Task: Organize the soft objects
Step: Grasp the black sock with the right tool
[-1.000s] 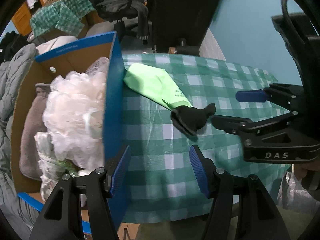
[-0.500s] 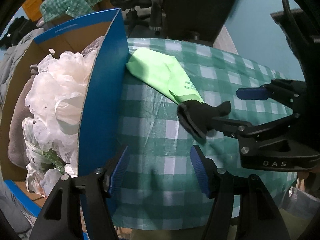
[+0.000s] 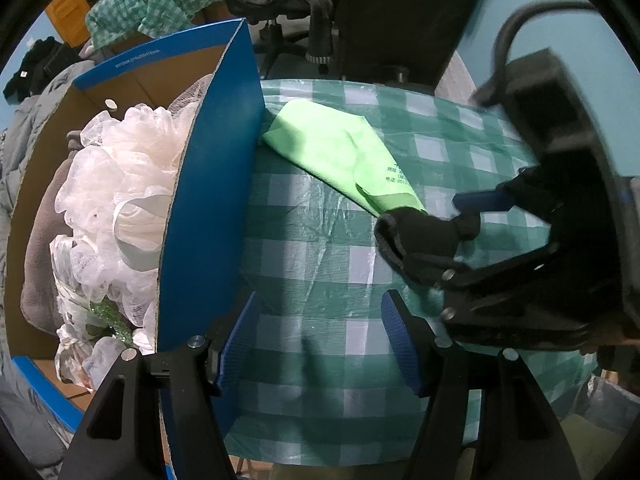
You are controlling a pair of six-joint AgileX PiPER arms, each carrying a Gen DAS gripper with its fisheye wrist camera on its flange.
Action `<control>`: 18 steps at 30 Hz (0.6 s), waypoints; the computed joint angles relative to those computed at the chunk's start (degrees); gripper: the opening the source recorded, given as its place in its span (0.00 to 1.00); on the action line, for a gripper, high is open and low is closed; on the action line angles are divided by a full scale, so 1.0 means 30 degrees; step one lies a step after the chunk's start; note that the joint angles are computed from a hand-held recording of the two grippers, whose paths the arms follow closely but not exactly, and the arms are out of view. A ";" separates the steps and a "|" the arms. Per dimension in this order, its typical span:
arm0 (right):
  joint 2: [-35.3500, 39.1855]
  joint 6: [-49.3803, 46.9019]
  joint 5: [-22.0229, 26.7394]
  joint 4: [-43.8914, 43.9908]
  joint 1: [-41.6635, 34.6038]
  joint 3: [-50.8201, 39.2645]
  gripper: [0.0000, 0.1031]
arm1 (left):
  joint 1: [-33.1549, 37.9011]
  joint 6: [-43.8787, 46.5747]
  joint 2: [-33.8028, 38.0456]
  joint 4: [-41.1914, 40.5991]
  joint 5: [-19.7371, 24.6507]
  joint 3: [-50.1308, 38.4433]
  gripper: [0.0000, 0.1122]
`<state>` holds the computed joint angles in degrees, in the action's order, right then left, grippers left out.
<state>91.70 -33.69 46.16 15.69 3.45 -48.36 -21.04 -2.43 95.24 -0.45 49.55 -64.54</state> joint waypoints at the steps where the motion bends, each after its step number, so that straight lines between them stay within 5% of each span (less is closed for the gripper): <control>1: 0.0145 0.0024 -0.0046 -0.0192 0.0134 0.0068 0.60 | 0.0007 -0.0012 0.0002 -0.0025 0.0067 -0.0034 0.58; 2: 0.0251 -0.0095 -0.0068 -0.0304 0.0234 0.0193 0.52 | -0.0020 -0.0098 0.0030 -0.0015 0.0112 -0.0064 0.58; 5: 0.0034 -0.0379 -0.0302 -0.0178 0.0166 0.0674 0.50 | 0.0071 -0.0050 0.0066 -0.0272 0.0274 -0.0162 0.58; 18: -0.1510 -0.2205 0.0503 0.0700 -0.4573 0.2007 0.49 | -0.1261 -0.0628 0.1131 -0.0837 0.0481 -0.1192 0.59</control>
<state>87.18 -40.30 47.67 17.79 -10.26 -42.34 -24.82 -4.32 98.63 -2.96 50.99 -68.11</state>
